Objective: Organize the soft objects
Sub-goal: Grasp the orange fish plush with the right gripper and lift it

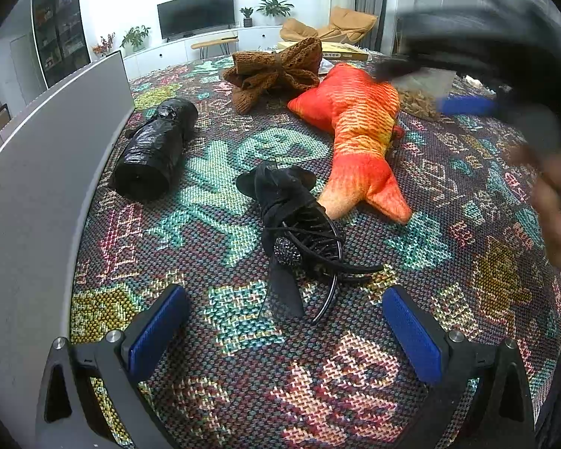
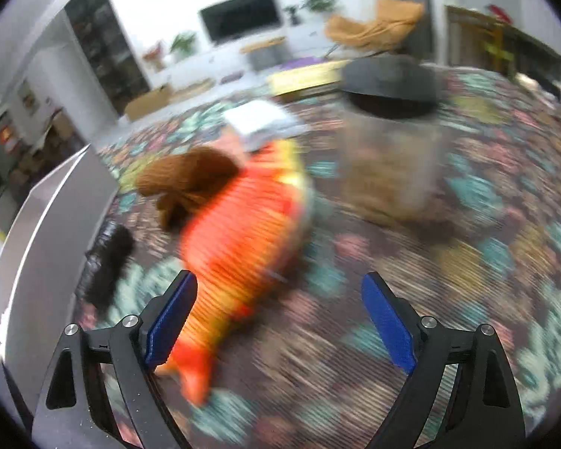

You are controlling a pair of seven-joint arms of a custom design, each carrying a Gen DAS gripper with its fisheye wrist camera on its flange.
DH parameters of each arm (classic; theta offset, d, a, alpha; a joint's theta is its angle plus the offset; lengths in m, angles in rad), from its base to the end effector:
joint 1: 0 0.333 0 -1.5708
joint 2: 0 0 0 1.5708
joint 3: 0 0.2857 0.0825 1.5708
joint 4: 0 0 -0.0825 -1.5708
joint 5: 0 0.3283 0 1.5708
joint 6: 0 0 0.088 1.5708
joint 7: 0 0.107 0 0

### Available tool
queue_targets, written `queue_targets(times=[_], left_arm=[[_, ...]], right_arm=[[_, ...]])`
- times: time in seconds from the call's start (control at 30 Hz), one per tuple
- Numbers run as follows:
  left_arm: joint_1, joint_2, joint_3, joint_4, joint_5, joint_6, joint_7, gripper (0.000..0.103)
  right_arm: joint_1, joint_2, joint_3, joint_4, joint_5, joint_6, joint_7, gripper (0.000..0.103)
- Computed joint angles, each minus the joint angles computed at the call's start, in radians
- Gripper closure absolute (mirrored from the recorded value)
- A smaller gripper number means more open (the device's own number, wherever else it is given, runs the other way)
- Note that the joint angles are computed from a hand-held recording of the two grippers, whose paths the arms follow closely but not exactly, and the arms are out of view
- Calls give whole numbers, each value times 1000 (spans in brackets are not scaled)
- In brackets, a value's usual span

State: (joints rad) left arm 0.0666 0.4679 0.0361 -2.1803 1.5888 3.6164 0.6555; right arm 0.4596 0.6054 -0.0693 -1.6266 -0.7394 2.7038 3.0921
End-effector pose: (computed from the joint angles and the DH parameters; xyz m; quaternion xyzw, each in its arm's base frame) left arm 0.4649 -0.0803 0.2493 -0.3995 0.8589 -0.2935 0.1289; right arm 0.5999 0.2802 0.3219 -0.4814 0.8147 -0.2022 0.2523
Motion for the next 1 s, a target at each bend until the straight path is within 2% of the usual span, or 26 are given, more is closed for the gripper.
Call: queue_targets(times=[0.03, 0.1, 0.13, 0.2, 0.23, 0.3, 0.37, 0.43, 0.5, 0.53, 0.67, 0.73, 0.83, 0.97, 1.0], left_arm=[[0, 1, 0, 1, 0, 0, -1, 0], [-1, 2, 1, 3, 4, 2, -6, 0], [-1, 2, 1, 4, 4, 3, -7, 0], [-3, 4, 1, 8, 7, 4, -13, 0], [-5, 6, 2, 12, 11, 4, -20, 0], [-8, 8, 3, 17, 13, 5, -26, 0], [-9, 10, 5, 19, 13, 7, -27, 0], [-10, 10, 5, 16, 5, 6, -20, 0], [-6, 7, 2, 5, -11, 3, 0, 0], [-4, 6, 0, 3, -15, 1, 5, 0], [1, 4, -9, -3, -24, -6, 17, 0], [4, 4, -11, -3, -24, -6, 17, 0], [5, 3, -13, -6, -29, -8, 23, 0], [8, 3, -16, -6, -29, -9, 24, 0], [8, 3, -17, -6, -29, -9, 24, 0]], right_arm=[[3, 63, -6, 87, 87, -22, -101, 12], [-16, 163, 21, 236, 192, -114, -234, 13], [-5, 187, 5, 263, 240, -129, -282, 24], [-43, 163, 50, 212, 163, -106, -231, 51], [-40, 122, 42, 140, 130, -57, -202, 61], [-11, 44, 15, 27, 105, -10, -177, 67], [26, -49, -12, -92, 33, 17, -123, 67], [82, -159, -40, -212, -86, 3, -42, 67], [96, -248, -28, -315, -163, 0, 12, 67], [114, -312, -21, -390, -213, -19, 61, 67], [122, -478, 26, -586, -309, -109, 217, 66], [101, -531, 44, -648, -325, -170, 255, 66], [37, -560, 51, -688, -326, -204, 247, 65], [-62, -537, 46, -655, -373, -230, 219, 64], [-84, -528, 46, -642, -398, -228, 229, 61]])
